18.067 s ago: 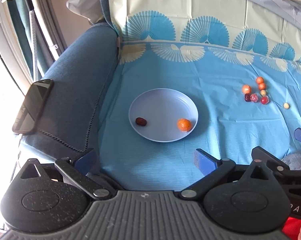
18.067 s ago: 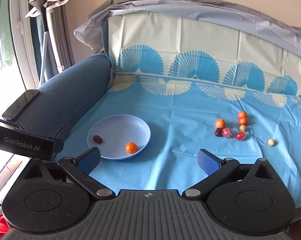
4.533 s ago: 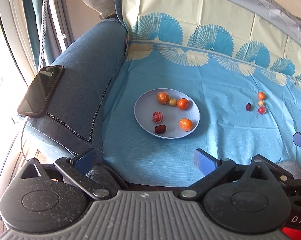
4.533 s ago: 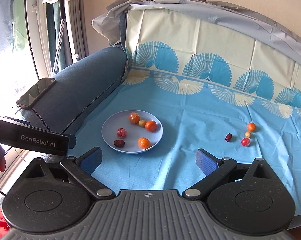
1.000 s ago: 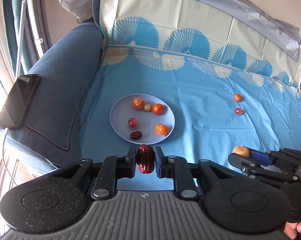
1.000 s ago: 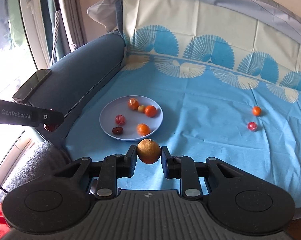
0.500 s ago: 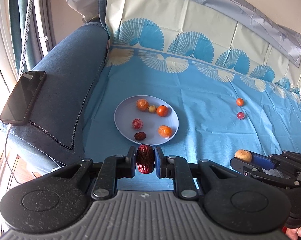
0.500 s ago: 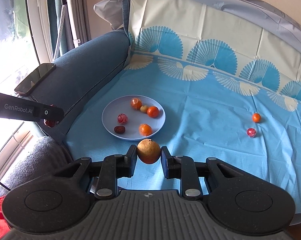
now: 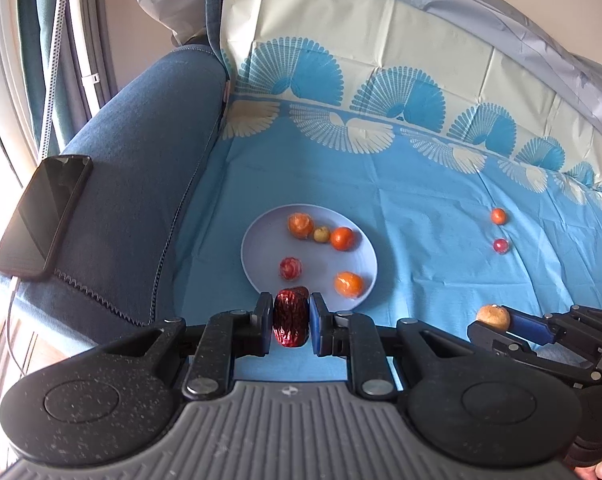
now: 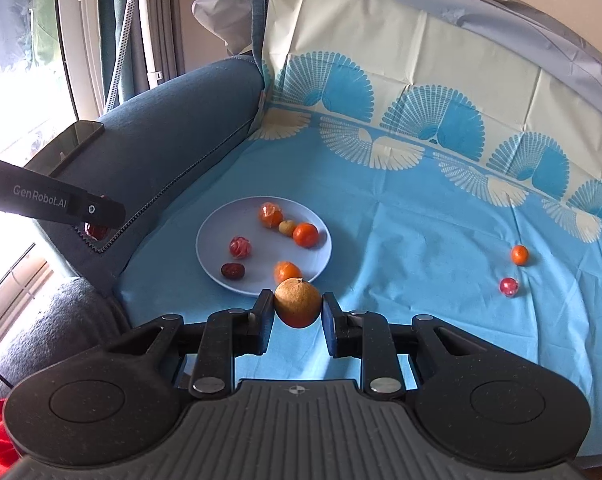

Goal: Organize fruits
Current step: 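Carry the date and kumquat over the plate and open both tools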

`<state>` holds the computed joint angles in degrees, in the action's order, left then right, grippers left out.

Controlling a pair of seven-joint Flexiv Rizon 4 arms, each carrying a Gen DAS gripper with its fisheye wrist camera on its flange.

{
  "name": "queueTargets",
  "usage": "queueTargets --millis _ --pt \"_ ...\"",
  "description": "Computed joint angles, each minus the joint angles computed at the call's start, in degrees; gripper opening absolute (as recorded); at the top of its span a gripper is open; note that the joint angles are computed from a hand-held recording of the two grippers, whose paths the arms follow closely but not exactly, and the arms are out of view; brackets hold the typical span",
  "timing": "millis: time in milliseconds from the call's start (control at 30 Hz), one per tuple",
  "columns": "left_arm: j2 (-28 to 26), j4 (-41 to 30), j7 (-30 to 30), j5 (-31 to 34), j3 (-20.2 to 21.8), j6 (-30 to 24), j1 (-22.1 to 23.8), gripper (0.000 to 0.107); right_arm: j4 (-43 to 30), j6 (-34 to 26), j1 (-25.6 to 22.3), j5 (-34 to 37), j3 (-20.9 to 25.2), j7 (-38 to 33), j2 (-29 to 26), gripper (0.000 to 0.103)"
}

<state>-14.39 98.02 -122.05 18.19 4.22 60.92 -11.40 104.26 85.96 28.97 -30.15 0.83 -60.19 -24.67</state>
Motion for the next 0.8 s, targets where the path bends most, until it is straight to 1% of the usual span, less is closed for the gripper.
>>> queueTargets --millis 167,367,633,800 --pt "-4.4 -4.5 1.7 -1.1 0.2 -0.9 1.0 0.020 -6.8 -3.8 -2.0 2.3 3.0 -3.6 -4.8 0.027" --pt "-11.3 -10.7 6.5 -5.2 0.4 -2.1 2.4 0.020 -17.0 -9.3 -3.5 6.4 6.0 -8.8 -11.8 0.027" --pt "-21.3 -20.2 11.9 -10.2 1.2 -3.8 3.3 0.020 -31.8 -16.7 -3.4 10.8 7.0 -14.3 -21.9 0.027" --pt "-27.1 -26.5 14.3 -12.5 1.5 -6.7 3.7 0.020 -40.1 -20.9 -3.0 13.4 7.3 -18.0 -27.5 0.027"
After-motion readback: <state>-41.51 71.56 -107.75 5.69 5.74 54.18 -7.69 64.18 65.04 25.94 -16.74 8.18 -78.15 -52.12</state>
